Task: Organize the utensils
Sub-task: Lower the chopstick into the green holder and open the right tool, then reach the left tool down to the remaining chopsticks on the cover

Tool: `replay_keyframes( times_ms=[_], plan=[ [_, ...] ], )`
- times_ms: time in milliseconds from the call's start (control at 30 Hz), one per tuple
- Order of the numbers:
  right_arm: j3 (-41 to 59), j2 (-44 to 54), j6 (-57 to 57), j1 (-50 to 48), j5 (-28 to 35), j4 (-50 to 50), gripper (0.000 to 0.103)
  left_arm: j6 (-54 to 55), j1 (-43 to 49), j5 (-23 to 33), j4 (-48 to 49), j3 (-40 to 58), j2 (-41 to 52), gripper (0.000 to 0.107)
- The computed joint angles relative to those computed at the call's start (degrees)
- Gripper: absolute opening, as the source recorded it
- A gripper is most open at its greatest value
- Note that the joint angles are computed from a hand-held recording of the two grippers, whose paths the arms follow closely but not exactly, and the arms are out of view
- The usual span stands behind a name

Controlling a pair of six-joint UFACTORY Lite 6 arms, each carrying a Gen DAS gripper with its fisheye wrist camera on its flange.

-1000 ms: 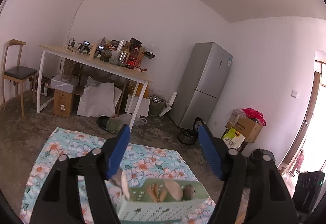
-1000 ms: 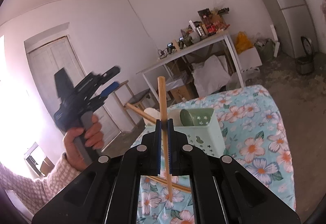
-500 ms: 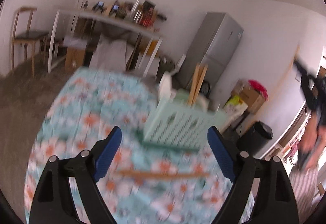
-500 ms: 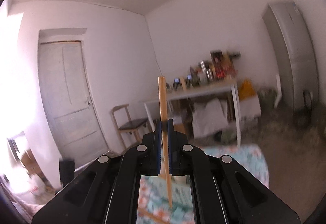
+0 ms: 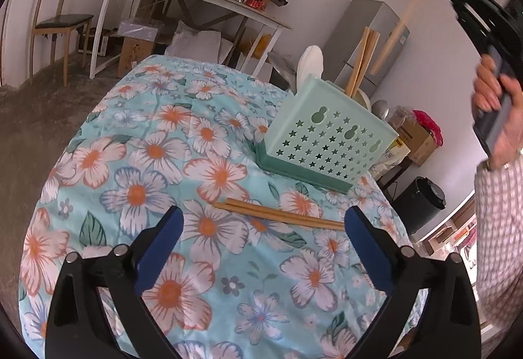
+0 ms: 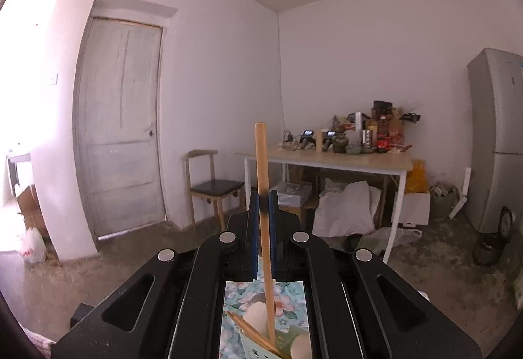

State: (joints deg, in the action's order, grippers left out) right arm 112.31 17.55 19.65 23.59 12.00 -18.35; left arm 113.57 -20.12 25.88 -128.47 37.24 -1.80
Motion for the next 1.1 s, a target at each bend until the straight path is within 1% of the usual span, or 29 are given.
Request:
replay_keyframes(
  times_ms=[67,167,200,267,300,367,433,467,533,600,633,700,733,800,867,933,1033,1100],
  plan=[
    [1.70,2.25,0.53,0.45,1.06,-1.80,0.004,2.41,-0.12,0.27,-1.95,-0.32,0.36,0.097],
    [4.79,5.74,1.34,0.94,4.04,-5.58,0.004,2.49,-0.18,0.16,-1.47,-0.33,0.80,0.097],
    [4.25,6.01,3.63,1.48,4.74,-9.51,0.004,2.92,-0.17,0.15,-1.77,-0.40,0.96,0.097],
    [3.37,6.15,4.97,2.30,5.88,-13.59,0.004,3.86,-0.23,0.03,-2.81,-0.45,1.20,0.097],
    [2.25,5.96,6.98,3.04,6.57,-17.73,0.004,4.23,-0.17,0.02,-3.22,-0.48,1.29,0.097],
    [0.99,5.95,6.72,4.01,7.96,-20.43,0.004,4.70,-0.21,-0.17,-4.07,-0.36,1.49,0.097],
    [0.30,6.77,7.46,5.36,11.25,-24.79,0.004,4.52,-0.10,-0.32,-4.33,-0.30,1.43,0.097],
    [-1.96,5.91,9.88,6.04,12.12,-28.66,0.004,4.42,-0.09,-0.44,-4.44,-0.29,1.38,0.097],
    [-5.14,4.27,13.65,6.98,13.34,-33.48,0.011,4.77,-0.33,-1.11,-5.09,-0.36,1.27,0.097],
    [-10.54,0.51,20.84,7.86,13.54,-40.35,0.035,5.40,-0.76,-2.23,-6.02,-0.29,1.19,0.097],
    [-14.36,-2.59,25.33,8.04,12.91,-44.00,0.038,5.75,-1.05,-2.78,-6.57,-0.17,1.22,0.097],
    [-19.70,-7.77,31.24,8.04,12.70,-47.72,0.046,6.66,-1.46,-3.86,-7.80,-0.16,1.03,0.097],
    [-20.37,-8.81,32.32,7.51,12.21,-47.73,0.048,7.81,-1.91,-4.86,-9.46,-0.07,0.90,0.097],
    [-25.07,-13.40,36.91,7.19,11.42,-49.05,0.052,11.16,-3.01,-6.96,-14.39,0.11,0.66,0.097],
    [-30.44,-18.32,41.16,6.69,10.42,-48.48,0.055,12.06,-3.14,-7.31,-15.98,-0.03,0.29,0.097],
    [-36.06,-23.01,44.84,6.42,9.57,-46.75,0.056,10.84,-2.94,-6.45,-15.02,-0.17,0.07,0.097],
    [-43.24,-27.58,51.47,6.35,9.42,-46.01,0.057,5.99,-2.05,-5.15,-9.23,0.11,-0.03,0.097],
    [-49.27,-30.55,55.04,4.86,7.18,-42.15,0.057,4.23,-2.02,-5.32,-6.88,0.67,0.19,0.097]
  ],
)
